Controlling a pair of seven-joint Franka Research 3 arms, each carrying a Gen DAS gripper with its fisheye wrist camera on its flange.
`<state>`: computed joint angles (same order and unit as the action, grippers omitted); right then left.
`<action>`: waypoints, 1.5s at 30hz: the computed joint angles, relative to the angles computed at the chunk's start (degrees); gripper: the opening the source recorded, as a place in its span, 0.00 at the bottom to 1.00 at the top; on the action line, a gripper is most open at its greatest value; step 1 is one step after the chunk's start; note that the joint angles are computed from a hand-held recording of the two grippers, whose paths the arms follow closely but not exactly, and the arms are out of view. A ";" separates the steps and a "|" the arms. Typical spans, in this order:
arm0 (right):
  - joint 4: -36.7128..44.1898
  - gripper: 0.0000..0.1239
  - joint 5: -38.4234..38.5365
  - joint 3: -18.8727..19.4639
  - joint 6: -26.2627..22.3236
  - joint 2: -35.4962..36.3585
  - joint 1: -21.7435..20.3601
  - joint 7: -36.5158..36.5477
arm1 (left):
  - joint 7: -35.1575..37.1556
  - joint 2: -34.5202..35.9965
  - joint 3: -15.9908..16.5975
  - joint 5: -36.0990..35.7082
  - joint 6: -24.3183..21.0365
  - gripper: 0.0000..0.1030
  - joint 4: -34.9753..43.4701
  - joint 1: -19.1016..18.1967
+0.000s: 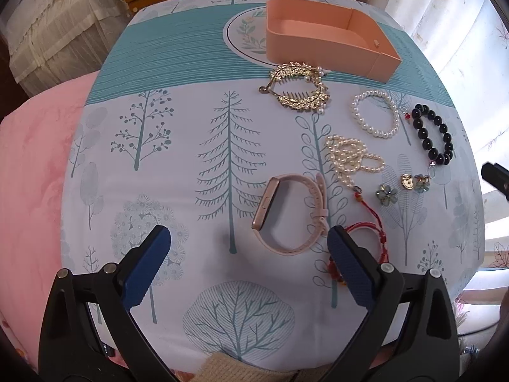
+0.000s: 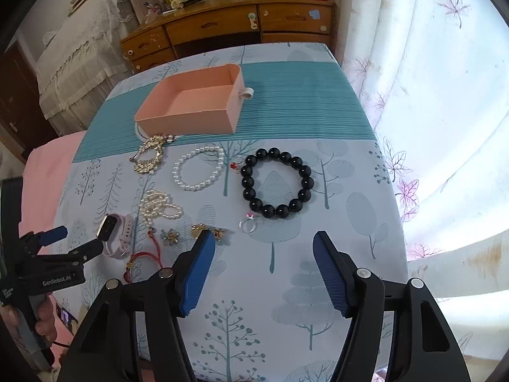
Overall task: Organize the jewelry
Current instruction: 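Grasp the black bead bracelet with the right gripper while the left gripper grasps the pink-strap watch, then drop the black bead bracelet into the pink box with the right gripper while the left drops the watch in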
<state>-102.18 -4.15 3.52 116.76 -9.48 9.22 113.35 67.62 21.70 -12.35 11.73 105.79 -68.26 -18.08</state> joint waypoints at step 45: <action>19.21 0.12 6.38 -4.42 -0.60 19.86 0.19 -8.70 | 3.14 6.22 -0.07 -1.31 -1.71 0.01 13.11 -0.88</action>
<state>-82.97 2.23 -0.90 116.16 10.37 9.42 104.65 70.76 27.93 -12.41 10.42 104.09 -55.15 -18.96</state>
